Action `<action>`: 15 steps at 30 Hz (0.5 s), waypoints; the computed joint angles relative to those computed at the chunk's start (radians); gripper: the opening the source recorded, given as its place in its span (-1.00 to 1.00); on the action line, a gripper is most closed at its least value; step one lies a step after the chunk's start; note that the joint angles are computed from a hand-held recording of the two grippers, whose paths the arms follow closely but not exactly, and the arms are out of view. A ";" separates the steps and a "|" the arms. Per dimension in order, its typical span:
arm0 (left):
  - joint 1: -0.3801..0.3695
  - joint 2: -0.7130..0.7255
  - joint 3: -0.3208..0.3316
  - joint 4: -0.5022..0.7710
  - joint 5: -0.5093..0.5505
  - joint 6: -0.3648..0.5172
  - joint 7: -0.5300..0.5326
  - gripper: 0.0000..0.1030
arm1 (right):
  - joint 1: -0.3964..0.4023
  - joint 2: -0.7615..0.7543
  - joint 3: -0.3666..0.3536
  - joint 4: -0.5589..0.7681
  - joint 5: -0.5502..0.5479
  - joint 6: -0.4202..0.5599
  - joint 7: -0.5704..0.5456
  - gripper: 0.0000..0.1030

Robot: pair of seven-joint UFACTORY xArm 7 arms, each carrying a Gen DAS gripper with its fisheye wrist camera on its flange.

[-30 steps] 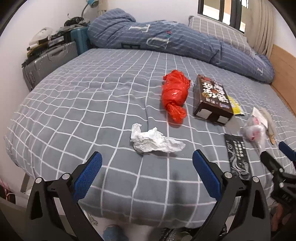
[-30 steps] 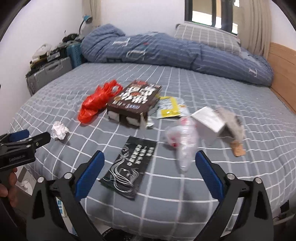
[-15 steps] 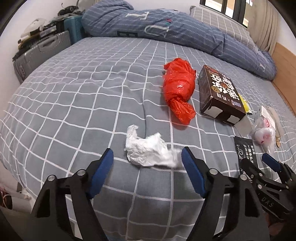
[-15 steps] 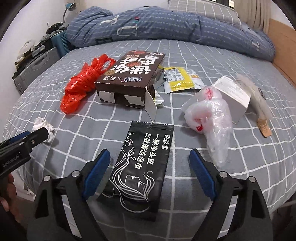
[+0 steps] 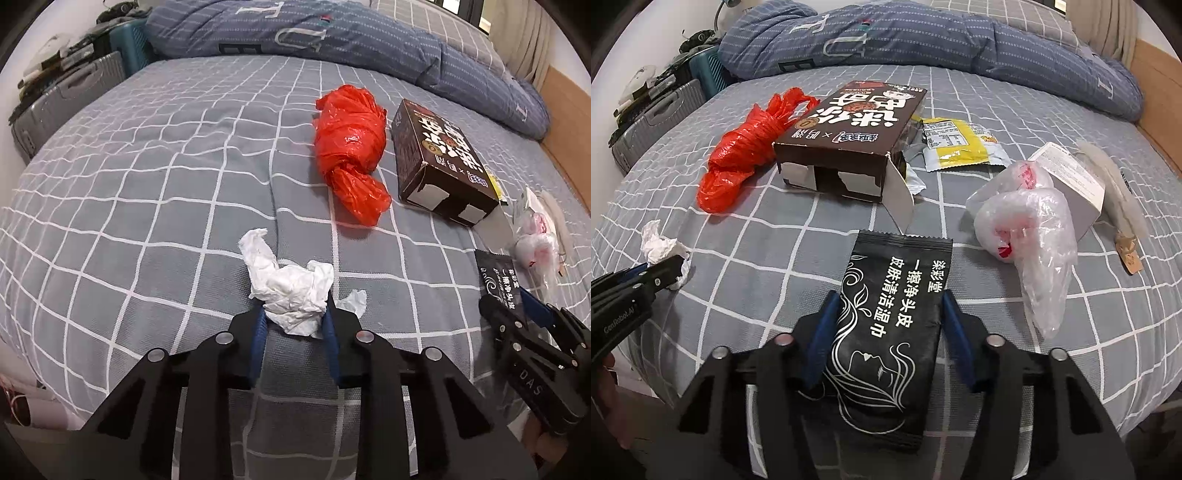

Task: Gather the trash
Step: 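Grasp the white tissue with the left tool while the right tool grasps the black wipe packet, then carry the tissue and black packet with both tools toward the floor bin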

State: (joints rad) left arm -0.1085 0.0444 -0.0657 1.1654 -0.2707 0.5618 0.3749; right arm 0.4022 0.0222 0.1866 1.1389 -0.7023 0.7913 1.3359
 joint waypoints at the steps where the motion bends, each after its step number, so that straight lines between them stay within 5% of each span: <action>1: -0.001 -0.001 -0.001 -0.001 0.004 -0.003 0.000 -0.52 | 0.001 0.000 0.001 0.001 -0.004 0.002 -0.003 -0.13; 8: -0.003 -0.006 -0.001 -0.002 0.009 -0.004 -0.013 -0.55 | -0.001 -0.004 0.000 0.000 0.002 -0.020 -0.024 -0.40; 12: -0.004 -0.009 0.000 -0.005 0.013 -0.003 -0.016 -0.57 | -0.004 -0.001 0.000 -0.001 0.025 -0.030 -0.044 -0.72; 15: -0.004 -0.010 0.000 -0.003 0.012 0.002 -0.015 -0.60 | -0.005 -0.007 -0.001 -0.012 0.023 -0.044 -0.036 -0.75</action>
State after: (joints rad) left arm -0.1121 0.0345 -0.0655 1.1620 -0.2588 0.5634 0.3601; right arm 0.3974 0.0148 0.1852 1.1270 -0.6795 0.7468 1.3000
